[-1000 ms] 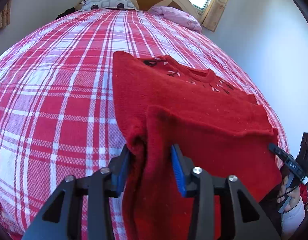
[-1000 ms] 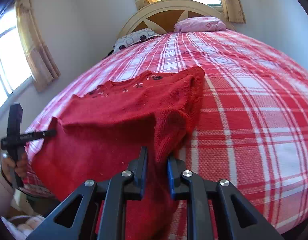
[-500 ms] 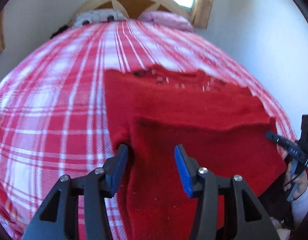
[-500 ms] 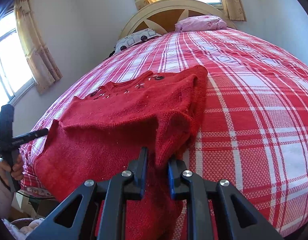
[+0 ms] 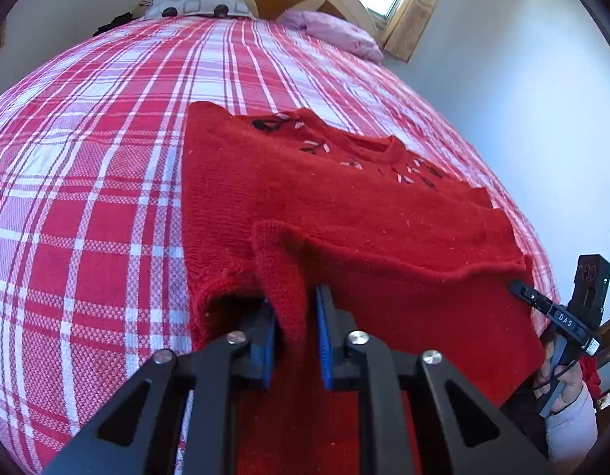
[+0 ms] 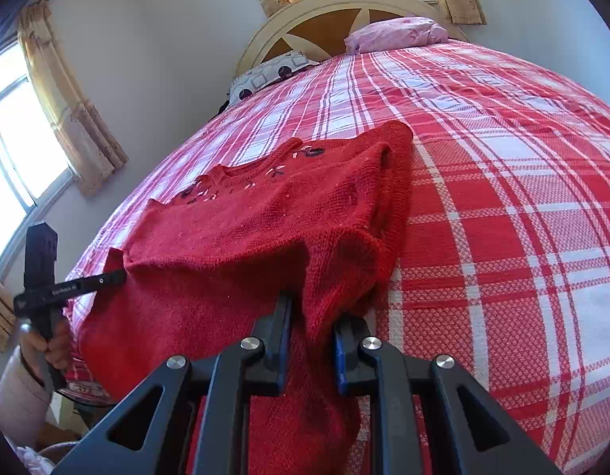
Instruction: Fold small clothes
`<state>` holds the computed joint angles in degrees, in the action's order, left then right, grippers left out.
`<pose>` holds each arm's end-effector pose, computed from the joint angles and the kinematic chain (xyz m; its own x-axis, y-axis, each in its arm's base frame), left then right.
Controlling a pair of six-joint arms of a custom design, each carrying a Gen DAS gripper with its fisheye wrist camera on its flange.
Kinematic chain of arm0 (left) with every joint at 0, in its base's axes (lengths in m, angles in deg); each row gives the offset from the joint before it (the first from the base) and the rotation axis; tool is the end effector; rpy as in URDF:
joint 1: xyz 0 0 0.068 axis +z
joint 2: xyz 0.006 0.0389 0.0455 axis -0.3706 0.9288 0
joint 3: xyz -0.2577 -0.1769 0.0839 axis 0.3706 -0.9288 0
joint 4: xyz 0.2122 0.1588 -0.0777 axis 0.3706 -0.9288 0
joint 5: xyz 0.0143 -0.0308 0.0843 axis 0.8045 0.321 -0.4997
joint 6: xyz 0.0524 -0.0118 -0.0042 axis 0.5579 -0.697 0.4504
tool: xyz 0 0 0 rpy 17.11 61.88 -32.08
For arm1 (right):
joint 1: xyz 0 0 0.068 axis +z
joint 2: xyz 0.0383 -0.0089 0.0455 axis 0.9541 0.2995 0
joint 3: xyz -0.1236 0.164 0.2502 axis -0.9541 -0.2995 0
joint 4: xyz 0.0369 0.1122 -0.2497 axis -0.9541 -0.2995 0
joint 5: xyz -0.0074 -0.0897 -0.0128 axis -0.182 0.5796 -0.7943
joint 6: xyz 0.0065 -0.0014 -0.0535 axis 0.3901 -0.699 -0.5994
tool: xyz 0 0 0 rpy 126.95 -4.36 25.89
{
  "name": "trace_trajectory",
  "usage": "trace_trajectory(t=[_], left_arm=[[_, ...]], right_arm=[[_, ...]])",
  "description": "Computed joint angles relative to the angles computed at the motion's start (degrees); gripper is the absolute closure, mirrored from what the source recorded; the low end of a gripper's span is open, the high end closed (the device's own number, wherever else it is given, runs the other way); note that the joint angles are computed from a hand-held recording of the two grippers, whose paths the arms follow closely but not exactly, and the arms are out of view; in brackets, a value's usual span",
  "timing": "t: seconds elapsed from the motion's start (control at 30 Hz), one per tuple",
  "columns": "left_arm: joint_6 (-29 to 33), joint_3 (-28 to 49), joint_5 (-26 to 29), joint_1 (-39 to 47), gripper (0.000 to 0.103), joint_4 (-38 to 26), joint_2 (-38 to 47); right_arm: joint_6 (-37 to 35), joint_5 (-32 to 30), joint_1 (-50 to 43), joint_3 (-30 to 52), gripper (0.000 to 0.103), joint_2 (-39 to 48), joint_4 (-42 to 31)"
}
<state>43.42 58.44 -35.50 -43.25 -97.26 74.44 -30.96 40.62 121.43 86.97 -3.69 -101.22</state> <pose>0.2810 -0.1257 0.1991 -0.7789 0.2446 -0.5774 0.5079 0.7861 -0.3522 0.1004 0.0868 0.1800 -0.6132 0.3927 -0.6854 0.1878 0.9153 0.3564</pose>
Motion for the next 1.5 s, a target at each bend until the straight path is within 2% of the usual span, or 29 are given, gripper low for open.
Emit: trace_trajectory(t=[0.13, 0.27, 0.33, 0.47, 0.57, 0.77, 0.93, 1.07, 1.27, 1.5], left_arm=[[-0.8, -0.8, 2.2, 1.1, 0.092, 1.4, -0.6], [-1.8, -2.3, 1.7, 1.6, 0.092, 2.4, -2.3], [-2.0, -3.9, 1.8, 2.0, 0.093, 3.1, -4.8], [-1.1, -6.9, 2.4, 3.0, 0.097, 4.4, -9.5], [-1.2, -6.6, 2.0, 3.0, 0.097, 4.4, -10.3], [-2.6, -3.8, 3.0, 3.0, 0.097, 3.8, -11.2], [-1.5, -0.7, 0.3, 2.0, 0.097, 2.7, -9.2], [-0.8, -1.0, 0.2, 1.7, 0.097, 3.3, -7.4], [-1.9, -1.4, 1.8, 2.7, 0.098, 3.7, -8.3], [-3.5, 4.3, 5.2, 5.4, 0.098, 0.2, -9.8]], right_arm=[[-1.2, -1.4, -1.6, -0.1, 0.084, 0.3, 1.3], [-0.9, -1.8, -2.9, 0.0, 0.086, 0.3, 1.9], [1.6, 2.5, 1.8, 2.7, 0.095, 2.3, -2.9], [8.1, 12.0, 13.5, 8.8, 0.095, 4.8, -14.5], [8.9, 15.8, 17.2, 10.5, 0.097, 2.5, -17.5], [2.1, 17.2, 15.0, 14.3, 0.097, 0.9, -18.2], [-7.7, 13.9, 8.4, 17.4, 0.097, 3.9, -16.6], [-8.6, 12.9, 6.9, 16.8, 0.097, 3.4, -16.3], [-4.8, 13.9, 8.5, 15.5, 0.098, 2.0, -16.8], [-11.9, 13.7, 6.7, 19.7, 0.099, 1.2, -16.0]])
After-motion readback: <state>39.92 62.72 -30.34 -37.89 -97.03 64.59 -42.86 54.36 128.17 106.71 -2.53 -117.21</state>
